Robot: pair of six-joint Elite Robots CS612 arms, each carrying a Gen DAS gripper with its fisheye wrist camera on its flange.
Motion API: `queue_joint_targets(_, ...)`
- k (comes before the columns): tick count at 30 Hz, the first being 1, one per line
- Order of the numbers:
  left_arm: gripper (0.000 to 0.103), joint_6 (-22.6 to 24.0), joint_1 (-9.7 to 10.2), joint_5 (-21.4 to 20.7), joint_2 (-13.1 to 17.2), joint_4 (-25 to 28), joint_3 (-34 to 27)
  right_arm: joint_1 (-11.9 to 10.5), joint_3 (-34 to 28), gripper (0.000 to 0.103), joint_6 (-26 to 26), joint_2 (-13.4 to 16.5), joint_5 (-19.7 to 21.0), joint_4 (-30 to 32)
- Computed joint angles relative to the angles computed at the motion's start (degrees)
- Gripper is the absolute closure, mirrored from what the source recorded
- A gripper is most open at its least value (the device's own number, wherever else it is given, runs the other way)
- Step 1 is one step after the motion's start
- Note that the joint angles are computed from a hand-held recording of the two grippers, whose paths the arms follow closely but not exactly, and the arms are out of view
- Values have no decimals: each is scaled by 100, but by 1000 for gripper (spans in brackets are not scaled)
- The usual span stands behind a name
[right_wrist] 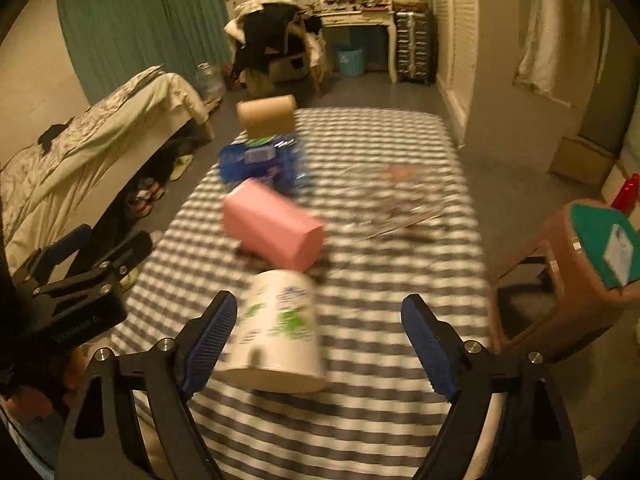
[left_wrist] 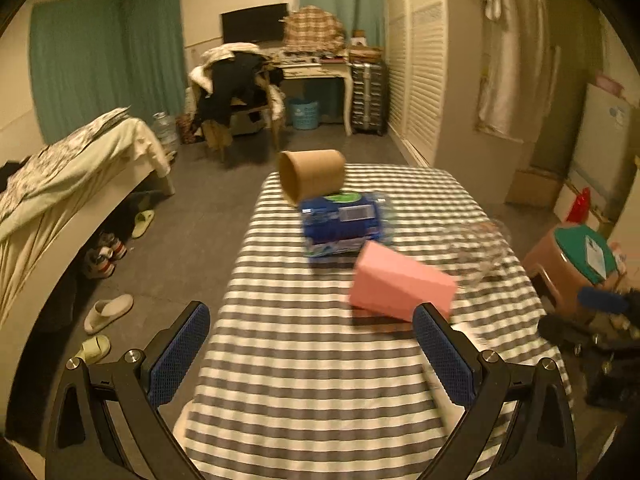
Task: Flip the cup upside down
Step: 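Close the left gripper around the white cup's body, then lift the white cup with the left gripper and rotate it rim-down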
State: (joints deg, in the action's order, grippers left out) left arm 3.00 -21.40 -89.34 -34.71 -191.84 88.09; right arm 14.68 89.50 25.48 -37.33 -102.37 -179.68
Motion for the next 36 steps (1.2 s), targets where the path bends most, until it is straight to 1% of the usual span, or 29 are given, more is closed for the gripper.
queue_joint_targets(3, 0, 131, -116, -75, -65, 276, -1, -22, 110, 19, -31, -89, -514, 82)
queue_joint_targets(5, 0, 99, -169, -174, -81, 471, -22, -65, 247, 19, -63, -131, -751, -77)
queue_joint_targets(8, 0, 36, -222, -393, -74, 991, -144, -143, 383, 19, -135, -135, -870, -332)
queue_joint_targets(10, 0, -54, -231, -505, -61, 1431, -276, -186, 430, 19, -208, -108, -890, -427)
queue_joint_targets(12, 0, -80, -227, -621, -52, 1865, -405, -244, 482, 19, -254, -88, -769, -522)
queue_joint_targets(14, 0, -64, -223, -732, -31, 2296, -548, -333, 548, 19, -249, -37, -493, -697)
queue_joint_targets(16, 0, -3, -236, -715, -15, 2627, -663, -420, 584, 19, -146, 2, -246, -701)
queue_joint_targets(19, 0, 38, -268, -603, 48, 3105, -861, -490, 611, 19, -56, 57, -128, -693)
queue_joint_targets(21, 0, 121, -271, -722, 85, 3446, -983, -540, 625, 19, 25, 88, 7, -732)
queue_joint_targets(24, 4, 227, -308, -725, 177, 3951, -1184, -592, 647, 19, 54, 121, 120, -821)
queue_joint_targets(27, 14, 321, -352, -706, 297, 4422, -1409, -622, 663, 19, 61, 136, 200, -905)
queue_joint_targets(29, 22, 369, -366, -756, 373, 4736, -1552, -633, 669, 19, 69, 138, 225, -929)
queue_joint_targets(30, 27, 407, -368, -817, 411, 4943, -1633, -632, 668, 19, 77, 142, 224, -928)
queue_joint_targets(31, 36, 432, -369, -862, 439, 5079, -1687, -635, 669, 19, 87, 141, 225, -917)
queue_joint_targets(32, 36, 454, -374, -855, 438, 5058, -1678, -634, 663, 19, 90, 149, 220, -918)
queue_joint_targets(36, 38, 639, -401, -788, 327, 4598, -1480, -638, 651, 19, 132, 159, 195, -881)
